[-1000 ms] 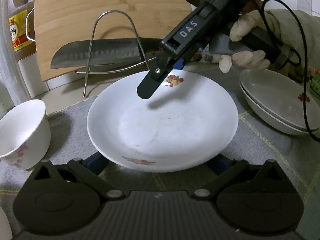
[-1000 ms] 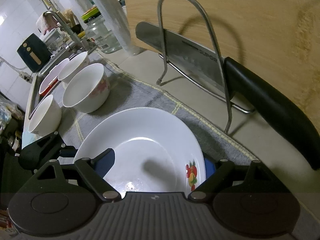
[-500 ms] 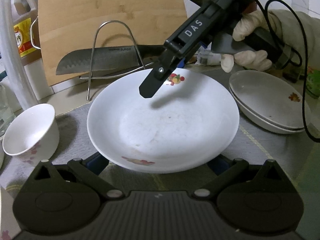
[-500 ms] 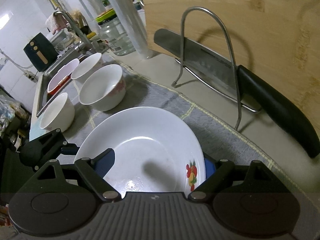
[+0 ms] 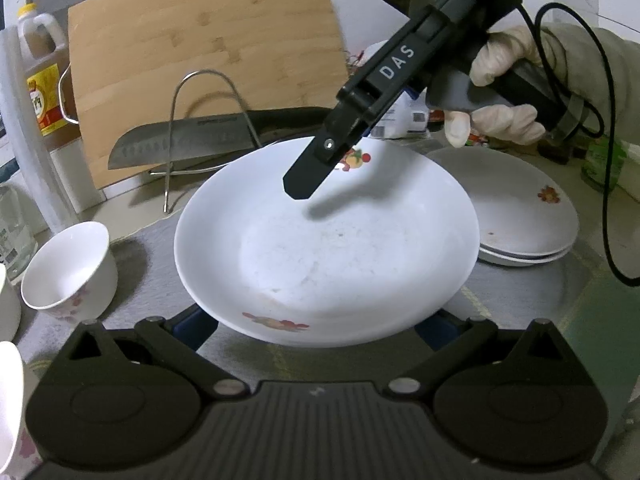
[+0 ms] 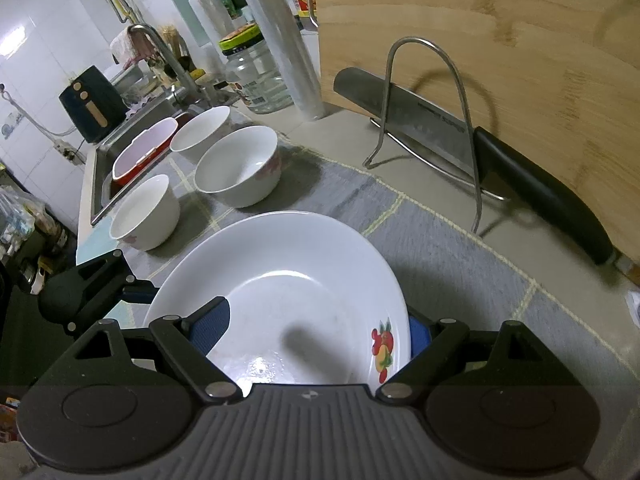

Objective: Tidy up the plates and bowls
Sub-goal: 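Carry the held white plate with the right tool toward the other plates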

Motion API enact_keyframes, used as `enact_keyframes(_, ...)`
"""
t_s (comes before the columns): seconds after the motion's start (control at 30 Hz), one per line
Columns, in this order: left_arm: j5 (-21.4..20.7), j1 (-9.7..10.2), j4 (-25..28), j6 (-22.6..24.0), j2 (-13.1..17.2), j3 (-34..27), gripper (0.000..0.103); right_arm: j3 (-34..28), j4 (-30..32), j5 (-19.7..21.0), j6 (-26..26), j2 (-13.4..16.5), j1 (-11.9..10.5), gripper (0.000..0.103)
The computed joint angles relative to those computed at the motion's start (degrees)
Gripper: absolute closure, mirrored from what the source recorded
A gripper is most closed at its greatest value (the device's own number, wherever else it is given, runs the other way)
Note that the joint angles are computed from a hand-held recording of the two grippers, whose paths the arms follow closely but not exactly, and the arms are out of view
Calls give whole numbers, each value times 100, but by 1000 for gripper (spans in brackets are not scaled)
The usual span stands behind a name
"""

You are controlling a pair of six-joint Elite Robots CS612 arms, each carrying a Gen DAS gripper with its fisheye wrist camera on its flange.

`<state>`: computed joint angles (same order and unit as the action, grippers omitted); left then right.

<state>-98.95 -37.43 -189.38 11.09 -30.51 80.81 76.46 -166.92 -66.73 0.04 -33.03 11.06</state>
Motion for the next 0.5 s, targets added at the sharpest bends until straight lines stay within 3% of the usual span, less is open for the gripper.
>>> enact_keyframes(0.5, -255, -143, -77, 221, -245, 352, 0, 986, -727, -205, 289, -488, -51, 12)
